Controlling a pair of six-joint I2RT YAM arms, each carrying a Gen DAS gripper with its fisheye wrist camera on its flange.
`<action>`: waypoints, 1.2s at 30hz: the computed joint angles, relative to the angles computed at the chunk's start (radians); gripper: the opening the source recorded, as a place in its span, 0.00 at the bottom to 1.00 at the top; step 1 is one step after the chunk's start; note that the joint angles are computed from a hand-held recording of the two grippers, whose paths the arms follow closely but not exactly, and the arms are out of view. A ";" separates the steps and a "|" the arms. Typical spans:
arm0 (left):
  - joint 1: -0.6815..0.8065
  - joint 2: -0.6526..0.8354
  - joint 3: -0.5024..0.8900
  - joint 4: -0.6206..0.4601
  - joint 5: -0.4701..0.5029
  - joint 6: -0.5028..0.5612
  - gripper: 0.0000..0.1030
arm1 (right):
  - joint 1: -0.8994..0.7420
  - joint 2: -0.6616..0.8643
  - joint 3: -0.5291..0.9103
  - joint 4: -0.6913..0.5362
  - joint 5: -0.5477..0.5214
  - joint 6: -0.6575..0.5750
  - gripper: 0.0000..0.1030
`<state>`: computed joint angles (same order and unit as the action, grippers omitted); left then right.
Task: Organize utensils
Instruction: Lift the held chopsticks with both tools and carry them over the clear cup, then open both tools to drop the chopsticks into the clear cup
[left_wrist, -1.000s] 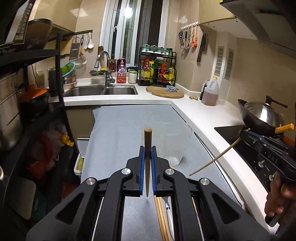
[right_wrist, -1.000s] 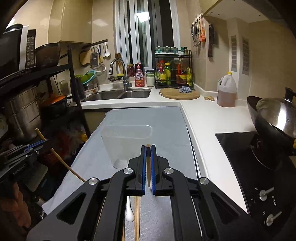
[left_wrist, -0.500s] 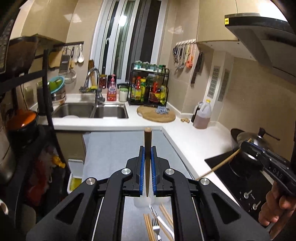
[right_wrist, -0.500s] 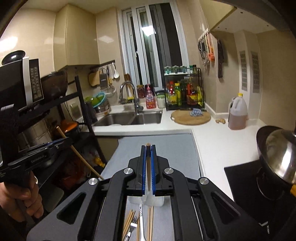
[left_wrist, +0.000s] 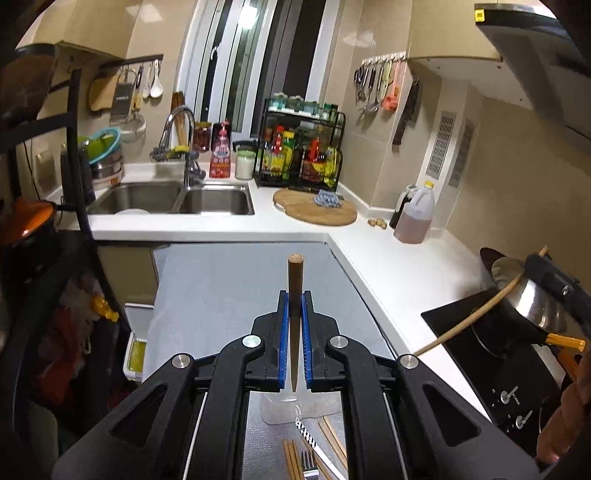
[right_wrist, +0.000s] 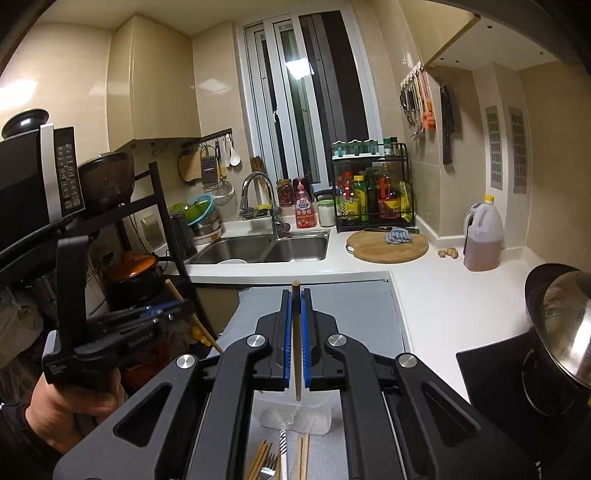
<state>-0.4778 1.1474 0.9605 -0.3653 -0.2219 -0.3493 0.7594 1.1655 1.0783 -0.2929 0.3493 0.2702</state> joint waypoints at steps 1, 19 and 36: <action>0.005 0.016 -0.003 0.008 0.008 0.000 0.06 | -0.012 0.014 -0.002 0.014 -0.013 0.004 0.05; -0.011 0.029 -0.076 0.056 -0.021 0.036 0.45 | -0.087 0.156 -0.147 0.121 -0.034 0.092 0.41; -0.694 -0.340 -0.454 -0.081 -0.768 -0.359 0.50 | 0.477 -0.348 -0.705 0.213 0.576 0.242 0.41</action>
